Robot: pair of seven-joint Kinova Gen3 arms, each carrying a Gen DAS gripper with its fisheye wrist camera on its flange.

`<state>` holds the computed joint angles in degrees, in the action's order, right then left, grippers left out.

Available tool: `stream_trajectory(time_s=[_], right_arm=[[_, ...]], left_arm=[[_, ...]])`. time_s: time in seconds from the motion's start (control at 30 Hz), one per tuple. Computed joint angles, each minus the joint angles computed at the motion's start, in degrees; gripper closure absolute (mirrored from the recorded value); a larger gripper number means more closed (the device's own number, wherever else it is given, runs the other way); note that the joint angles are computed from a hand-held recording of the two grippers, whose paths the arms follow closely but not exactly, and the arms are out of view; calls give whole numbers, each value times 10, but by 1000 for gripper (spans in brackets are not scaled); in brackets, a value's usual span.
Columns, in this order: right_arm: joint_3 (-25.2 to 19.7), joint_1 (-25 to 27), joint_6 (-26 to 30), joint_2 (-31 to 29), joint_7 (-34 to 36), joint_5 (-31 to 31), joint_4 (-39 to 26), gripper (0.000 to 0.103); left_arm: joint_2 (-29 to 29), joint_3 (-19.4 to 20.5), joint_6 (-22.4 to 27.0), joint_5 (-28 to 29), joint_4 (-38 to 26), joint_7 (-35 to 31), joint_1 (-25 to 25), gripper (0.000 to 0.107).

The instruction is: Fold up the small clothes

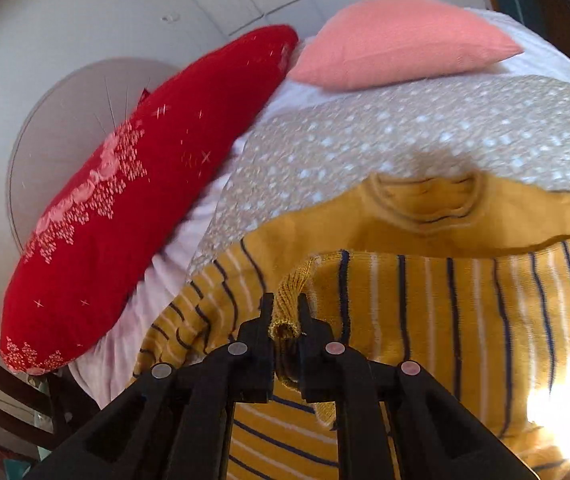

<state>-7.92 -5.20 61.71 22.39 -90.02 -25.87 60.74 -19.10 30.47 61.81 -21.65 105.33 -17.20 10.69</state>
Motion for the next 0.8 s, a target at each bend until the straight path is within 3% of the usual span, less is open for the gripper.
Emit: stream_trajectory(time_s=[0.1, 0.2, 0.27, 0.37, 0.43, 0.6, 0.8], right_arm=[[9, -62, 9, 60, -43, 56, -51, 94], [11, -85, 31, 104, -81, 73, -87, 85], [3, -82, 16, 102, -97, 65, -72, 59], [-22, -68, -4, 88, -72, 42, -55, 39], [-33, -66, -15, 71, -38, 35, -42, 38], [-58, -75, 20, 54, 28, -2, -41, 38], [-80, -140, 59, 32, 121, -10, 0, 38]], left_arm=[[-24, -28, -5, 18, 26, -6, -2, 35], [-50, -49, -14, 42, 52, -15, -12, 35], [-69, -57, -16, 54, 66, -21, -24, 35], [-95, -59, -12, 67, 79, -24, -53, 35], [-111, -67, -7, 79, 88, -29, -70, 35], [-150, -71, 31, 96, 94, -43, -116, 35], [-192, -72, 83, 106, 88, -60, -162, 35]])
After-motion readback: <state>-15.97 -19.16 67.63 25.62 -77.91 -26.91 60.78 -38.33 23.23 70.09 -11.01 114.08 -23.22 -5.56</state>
